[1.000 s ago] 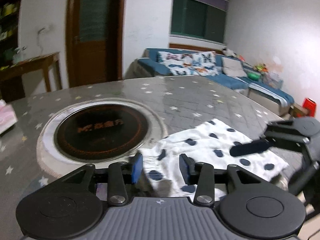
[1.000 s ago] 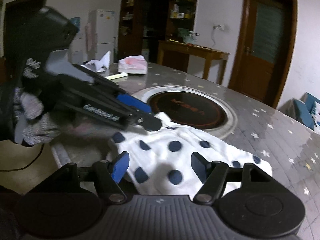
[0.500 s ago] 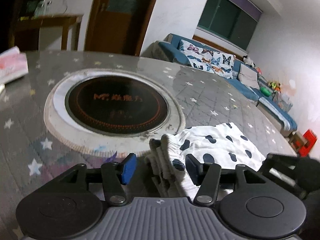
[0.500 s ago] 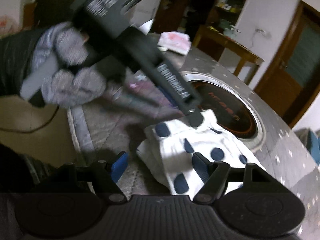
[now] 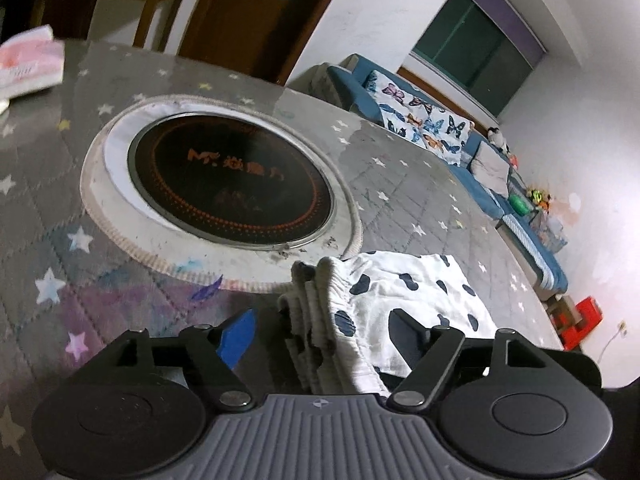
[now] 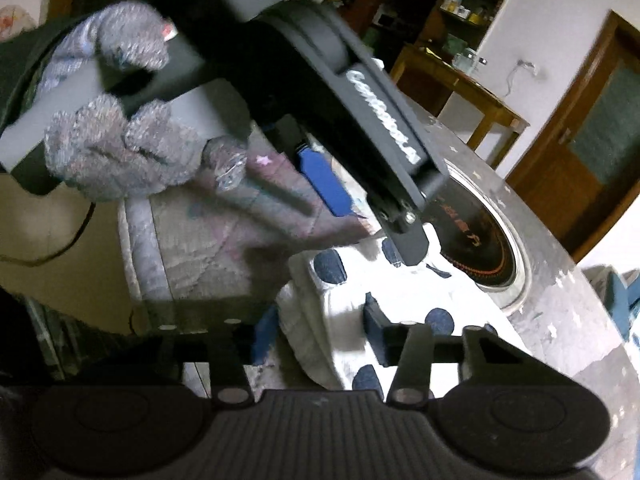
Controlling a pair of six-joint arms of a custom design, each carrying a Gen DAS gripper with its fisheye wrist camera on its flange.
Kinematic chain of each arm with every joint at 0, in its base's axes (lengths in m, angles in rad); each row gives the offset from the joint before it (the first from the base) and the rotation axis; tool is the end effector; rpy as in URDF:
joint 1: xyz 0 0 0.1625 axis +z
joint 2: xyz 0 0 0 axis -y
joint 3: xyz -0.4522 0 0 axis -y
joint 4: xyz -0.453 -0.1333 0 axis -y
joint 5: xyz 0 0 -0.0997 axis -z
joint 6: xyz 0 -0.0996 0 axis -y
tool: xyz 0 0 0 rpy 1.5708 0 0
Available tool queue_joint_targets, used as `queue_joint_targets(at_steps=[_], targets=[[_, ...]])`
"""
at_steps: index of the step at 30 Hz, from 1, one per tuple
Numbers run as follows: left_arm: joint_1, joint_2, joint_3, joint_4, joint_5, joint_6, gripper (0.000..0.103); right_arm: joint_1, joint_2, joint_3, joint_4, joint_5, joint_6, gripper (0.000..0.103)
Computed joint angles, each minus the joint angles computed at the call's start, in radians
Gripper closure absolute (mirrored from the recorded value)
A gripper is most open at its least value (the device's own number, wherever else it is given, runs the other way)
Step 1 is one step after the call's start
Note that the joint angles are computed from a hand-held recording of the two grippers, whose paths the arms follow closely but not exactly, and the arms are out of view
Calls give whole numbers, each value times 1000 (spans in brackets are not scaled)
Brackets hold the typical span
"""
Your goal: Fold clothes
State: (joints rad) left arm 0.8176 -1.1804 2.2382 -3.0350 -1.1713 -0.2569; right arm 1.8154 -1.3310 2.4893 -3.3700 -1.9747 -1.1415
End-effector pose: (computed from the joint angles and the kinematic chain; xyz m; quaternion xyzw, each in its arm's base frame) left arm -0.2317 -0.4987 0.1411 0.1970 0.9404 -0.2671 0.0744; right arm 0.1940 -0.3883 0.1730 0.5454 -0.7557 0.1955 0.3053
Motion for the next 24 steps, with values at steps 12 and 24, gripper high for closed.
queue_joint_targets(at_steps=[12, 24], targets=[[55, -14, -17, -8, -143, -176, 16, -59, -109, 8, 76, 135, 144, 72], [66, 9, -9, -27, -224, -373, 15, -90, -190, 20, 91, 231, 200, 80]])
